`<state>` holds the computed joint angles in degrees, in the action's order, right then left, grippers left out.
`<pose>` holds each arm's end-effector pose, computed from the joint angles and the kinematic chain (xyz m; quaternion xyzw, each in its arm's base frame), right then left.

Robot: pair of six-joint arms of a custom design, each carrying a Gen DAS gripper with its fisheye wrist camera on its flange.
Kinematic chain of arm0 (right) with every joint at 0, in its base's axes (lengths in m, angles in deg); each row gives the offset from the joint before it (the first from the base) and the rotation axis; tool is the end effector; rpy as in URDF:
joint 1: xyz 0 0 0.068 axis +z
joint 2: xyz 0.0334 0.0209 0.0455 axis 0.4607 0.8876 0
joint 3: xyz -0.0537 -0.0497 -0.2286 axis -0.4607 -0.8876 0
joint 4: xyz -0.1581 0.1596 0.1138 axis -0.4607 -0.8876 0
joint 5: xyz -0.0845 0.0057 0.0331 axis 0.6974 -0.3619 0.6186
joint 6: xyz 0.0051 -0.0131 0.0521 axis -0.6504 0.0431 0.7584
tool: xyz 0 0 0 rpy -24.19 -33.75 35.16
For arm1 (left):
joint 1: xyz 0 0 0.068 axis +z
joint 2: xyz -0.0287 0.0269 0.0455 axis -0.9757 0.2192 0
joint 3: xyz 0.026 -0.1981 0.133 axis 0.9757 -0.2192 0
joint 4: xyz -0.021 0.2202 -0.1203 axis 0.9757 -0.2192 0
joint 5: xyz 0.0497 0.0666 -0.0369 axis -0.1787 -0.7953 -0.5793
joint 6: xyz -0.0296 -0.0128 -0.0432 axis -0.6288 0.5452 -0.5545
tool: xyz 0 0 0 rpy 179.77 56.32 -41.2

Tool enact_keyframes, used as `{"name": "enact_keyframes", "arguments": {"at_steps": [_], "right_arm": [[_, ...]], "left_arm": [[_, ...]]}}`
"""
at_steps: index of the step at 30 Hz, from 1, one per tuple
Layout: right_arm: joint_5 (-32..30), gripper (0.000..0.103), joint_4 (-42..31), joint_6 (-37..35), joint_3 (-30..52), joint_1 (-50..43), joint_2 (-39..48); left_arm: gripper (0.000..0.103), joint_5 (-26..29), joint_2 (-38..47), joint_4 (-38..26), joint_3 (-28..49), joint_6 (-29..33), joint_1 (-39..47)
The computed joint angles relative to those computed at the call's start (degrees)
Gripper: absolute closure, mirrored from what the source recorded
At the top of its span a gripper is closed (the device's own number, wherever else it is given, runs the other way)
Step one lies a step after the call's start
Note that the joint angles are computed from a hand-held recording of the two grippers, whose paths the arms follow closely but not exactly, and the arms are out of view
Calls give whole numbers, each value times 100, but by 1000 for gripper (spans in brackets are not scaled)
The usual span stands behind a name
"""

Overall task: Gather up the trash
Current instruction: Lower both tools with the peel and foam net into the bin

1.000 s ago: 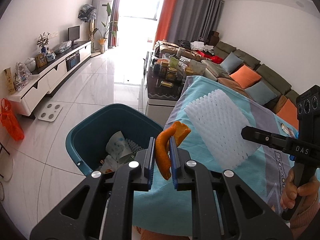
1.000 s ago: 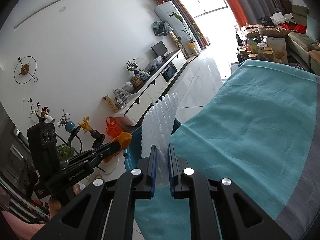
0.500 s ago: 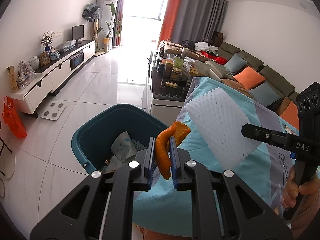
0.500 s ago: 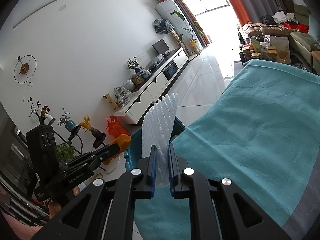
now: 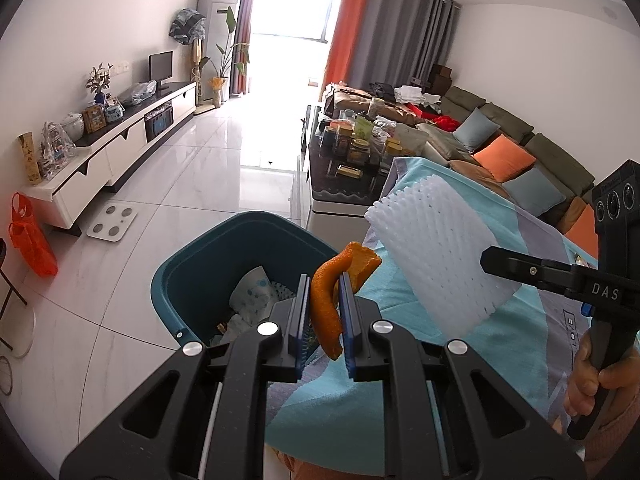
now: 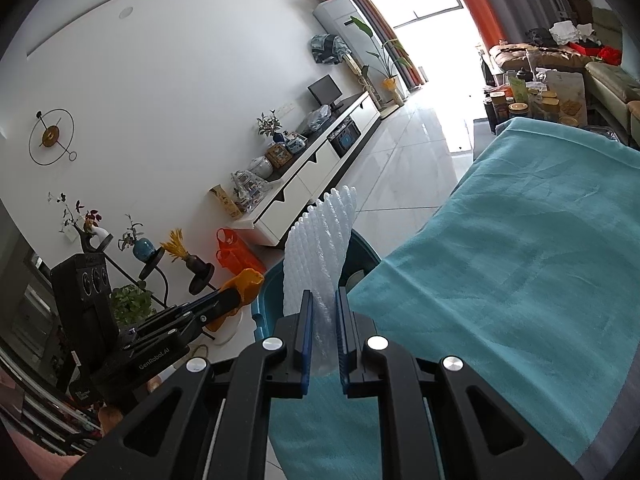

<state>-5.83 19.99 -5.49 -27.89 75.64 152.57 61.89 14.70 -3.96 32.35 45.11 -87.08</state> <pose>0.1655 0.1766 0.1540 0.0101 0.8736 0.2988 0.3839 0.1867 -0.0413 0.1678 0.1249 0.8950 -0.1535 0.3997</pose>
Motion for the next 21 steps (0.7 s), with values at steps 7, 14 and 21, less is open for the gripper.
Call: {"name": "enact_keyframes", "arguments": {"at_steps": [7, 14, 21], "right_arm": [[-92, 93, 112, -40, 101, -48, 220], [-154, 93, 162, -71, 234, -56, 425], [-179, 93, 166, -75, 389, -32, 608]], "left_arm": [[89, -99, 24, 70, -22, -42, -50], [89, -219, -7, 84, -55, -116, -129], [89, -323, 98, 149, 0, -183, -212]]}}
